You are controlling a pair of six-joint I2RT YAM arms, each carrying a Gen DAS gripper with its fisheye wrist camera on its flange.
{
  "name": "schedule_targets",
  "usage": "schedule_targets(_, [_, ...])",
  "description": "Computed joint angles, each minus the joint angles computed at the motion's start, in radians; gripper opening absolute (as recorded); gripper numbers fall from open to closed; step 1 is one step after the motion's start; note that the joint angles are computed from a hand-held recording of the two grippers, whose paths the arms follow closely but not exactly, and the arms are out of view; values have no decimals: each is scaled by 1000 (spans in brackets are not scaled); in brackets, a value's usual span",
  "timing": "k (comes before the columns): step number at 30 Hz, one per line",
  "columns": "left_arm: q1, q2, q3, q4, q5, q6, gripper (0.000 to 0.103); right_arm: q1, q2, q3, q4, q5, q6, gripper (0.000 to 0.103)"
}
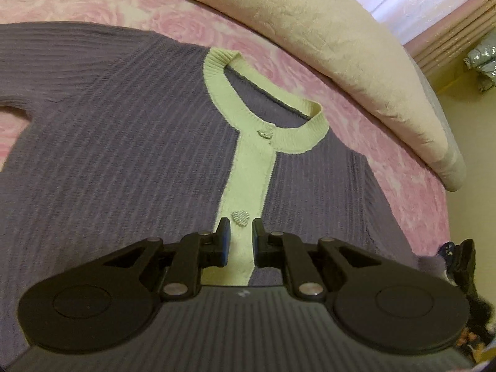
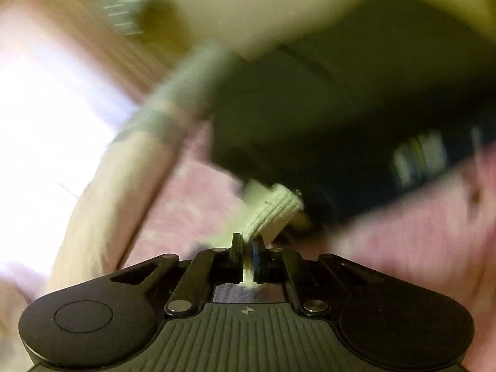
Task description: Fold clothes
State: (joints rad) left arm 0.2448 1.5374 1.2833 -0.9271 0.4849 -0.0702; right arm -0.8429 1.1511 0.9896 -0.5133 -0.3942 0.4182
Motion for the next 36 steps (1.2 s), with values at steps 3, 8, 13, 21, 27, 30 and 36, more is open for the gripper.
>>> schedule_targets(3, [-2, -27, -28, 2, -12, -10, 9, 122, -79, 13, -5, 225, -167, 4])
schedule_targets(8, [5, -59, -64, -28, -69, 54, 13, 201, 159, 104, -196, 467, -293, 31])
schedule_targets(13, [90, -73, -43, -82, -120, 199, 15, 186, 63, 95, -203, 504, -326, 56])
schedule_targets(21, [148, -96, -93, -68, -87, 440, 13, 357, -44, 110, -471, -101, -387, 38])
schedule_targets(27, [212, -109, -178, -109, -96, 624, 13, 715, -158, -45, -473, 44, -265, 38])
schedule_targets(30, [327, -127, -196, -203, -96, 768, 12, 1040, -197, -67, -623, 352, -185, 38])
schedule_targets(36, [571, -116, -89, -401, -70, 995, 15, 1379, -249, 74, -806, 534, 187, 38])
